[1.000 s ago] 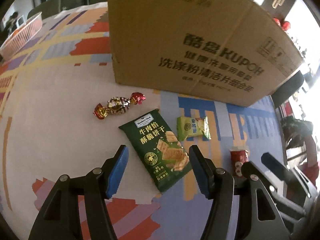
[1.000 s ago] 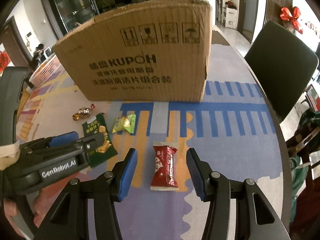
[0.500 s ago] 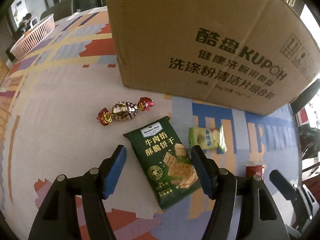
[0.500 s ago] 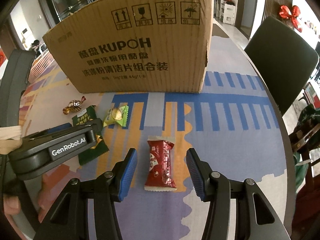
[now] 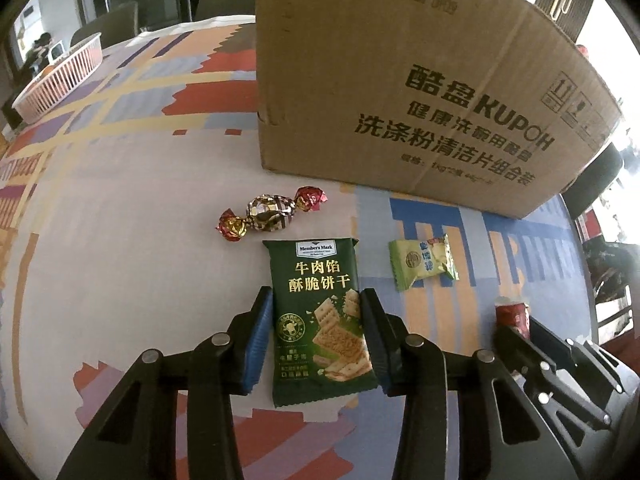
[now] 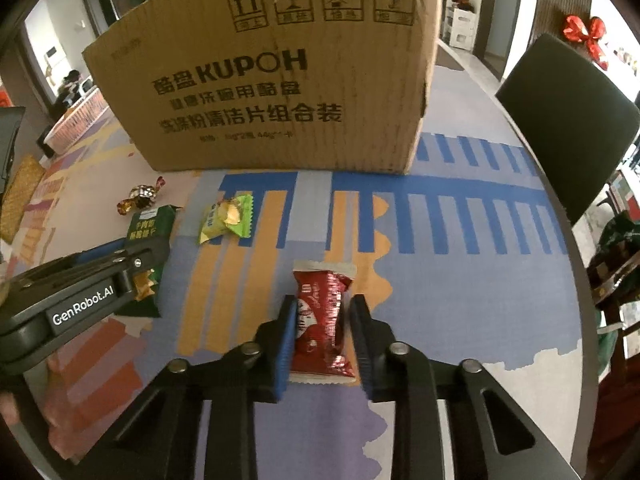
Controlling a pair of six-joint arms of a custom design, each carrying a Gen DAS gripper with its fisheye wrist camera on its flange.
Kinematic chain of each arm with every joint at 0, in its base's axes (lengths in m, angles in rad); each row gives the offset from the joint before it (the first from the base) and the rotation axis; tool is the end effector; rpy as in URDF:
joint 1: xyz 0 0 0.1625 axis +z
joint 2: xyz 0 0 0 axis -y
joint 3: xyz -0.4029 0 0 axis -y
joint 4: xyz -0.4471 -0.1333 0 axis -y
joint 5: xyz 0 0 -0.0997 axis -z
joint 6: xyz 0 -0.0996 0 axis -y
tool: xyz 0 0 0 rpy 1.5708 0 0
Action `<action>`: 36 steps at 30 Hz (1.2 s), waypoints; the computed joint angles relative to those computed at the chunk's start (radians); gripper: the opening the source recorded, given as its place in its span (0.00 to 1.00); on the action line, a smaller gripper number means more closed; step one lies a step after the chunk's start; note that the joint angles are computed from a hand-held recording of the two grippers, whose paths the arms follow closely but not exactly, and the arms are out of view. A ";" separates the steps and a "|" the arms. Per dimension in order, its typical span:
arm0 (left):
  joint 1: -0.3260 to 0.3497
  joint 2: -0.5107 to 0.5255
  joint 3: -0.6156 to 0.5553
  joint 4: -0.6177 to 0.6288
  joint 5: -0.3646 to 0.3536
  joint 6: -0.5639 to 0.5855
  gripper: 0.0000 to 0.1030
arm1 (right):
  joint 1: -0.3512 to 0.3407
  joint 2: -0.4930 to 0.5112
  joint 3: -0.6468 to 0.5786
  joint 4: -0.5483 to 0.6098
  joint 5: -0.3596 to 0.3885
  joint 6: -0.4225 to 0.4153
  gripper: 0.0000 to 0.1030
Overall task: Organize snacks
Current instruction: 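Grasp the green cracker bag with the left tool while the right tool grasps the red candy bag, then carry both bags over the box, drop them in, and open both tools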
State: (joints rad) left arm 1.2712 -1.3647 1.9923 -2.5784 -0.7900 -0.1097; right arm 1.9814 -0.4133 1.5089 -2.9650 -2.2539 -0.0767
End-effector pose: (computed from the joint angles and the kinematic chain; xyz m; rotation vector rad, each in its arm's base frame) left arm 0.0281 -0.5981 0.2656 0.0380 2.3818 -0.6458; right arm 0.3406 -0.6059 -0.1177 0.4676 -2.4281 0.5121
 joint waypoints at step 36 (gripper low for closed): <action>-0.142 -0.185 0.081 -0.169 -0.038 0.204 0.41 | 0.086 -0.108 0.055 -0.171 0.124 -0.093 0.21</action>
